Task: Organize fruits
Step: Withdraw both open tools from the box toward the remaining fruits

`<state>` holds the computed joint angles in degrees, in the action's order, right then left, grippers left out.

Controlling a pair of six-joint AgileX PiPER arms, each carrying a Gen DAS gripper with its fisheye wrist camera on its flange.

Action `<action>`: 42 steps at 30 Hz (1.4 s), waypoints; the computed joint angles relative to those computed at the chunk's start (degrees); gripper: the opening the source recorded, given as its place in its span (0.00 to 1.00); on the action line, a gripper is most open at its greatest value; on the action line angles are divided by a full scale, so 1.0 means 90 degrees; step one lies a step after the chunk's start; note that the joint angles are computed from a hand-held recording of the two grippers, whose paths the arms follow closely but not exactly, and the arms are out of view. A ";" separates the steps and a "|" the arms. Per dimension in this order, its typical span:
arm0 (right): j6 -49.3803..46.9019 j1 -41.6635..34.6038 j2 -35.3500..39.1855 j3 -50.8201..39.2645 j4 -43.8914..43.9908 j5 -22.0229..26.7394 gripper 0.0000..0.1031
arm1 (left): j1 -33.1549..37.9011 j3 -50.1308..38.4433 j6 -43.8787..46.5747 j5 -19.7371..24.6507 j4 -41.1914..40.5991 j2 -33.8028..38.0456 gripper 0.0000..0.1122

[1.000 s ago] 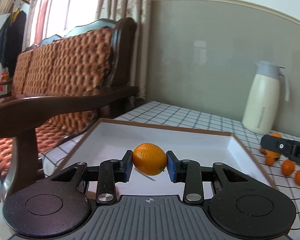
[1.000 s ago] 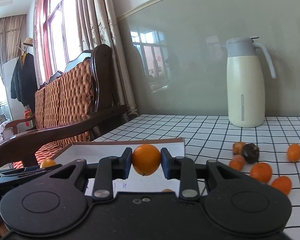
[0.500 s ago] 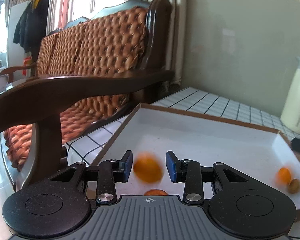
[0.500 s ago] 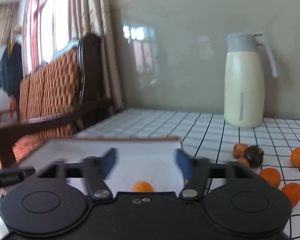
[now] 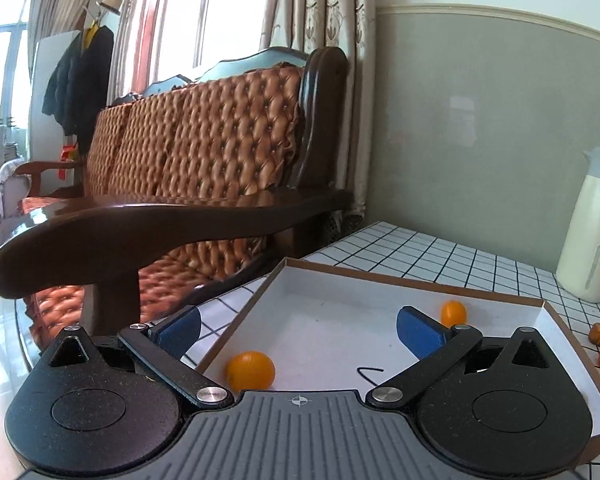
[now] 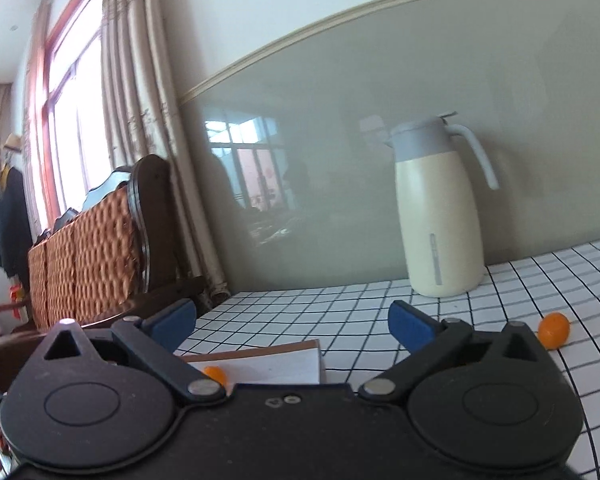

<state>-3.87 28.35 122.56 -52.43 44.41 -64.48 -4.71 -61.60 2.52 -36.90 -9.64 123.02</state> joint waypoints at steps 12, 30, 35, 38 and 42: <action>0.0423 -0.0079 -0.0080 0.0227 -0.0093 0.0196 0.94 | 0.0042 -0.0140 -0.0159 0.0370 -0.0165 0.0000 0.92; 0.0897 -0.0525 -0.0626 0.0749 -0.0639 0.1325 0.94 | -0.0613 0.0142 0.0273 0.0359 -0.0129 -0.0191 0.92; 0.0987 -0.0637 -0.0813 0.0952 -0.0761 0.1482 0.94 | -0.0855 0.0196 0.0504 0.0389 -0.0189 -0.0237 0.92; 0.0968 -0.0698 -0.0938 0.1122 -0.0784 0.1517 0.94 | -0.0973 0.0229 0.0542 0.0385 -0.0212 -0.0264 0.92; 0.0903 -0.0750 -0.1118 0.1370 -0.0778 0.1556 0.94 | -0.1119 0.0235 0.0555 0.0419 -0.0251 -0.0289 0.92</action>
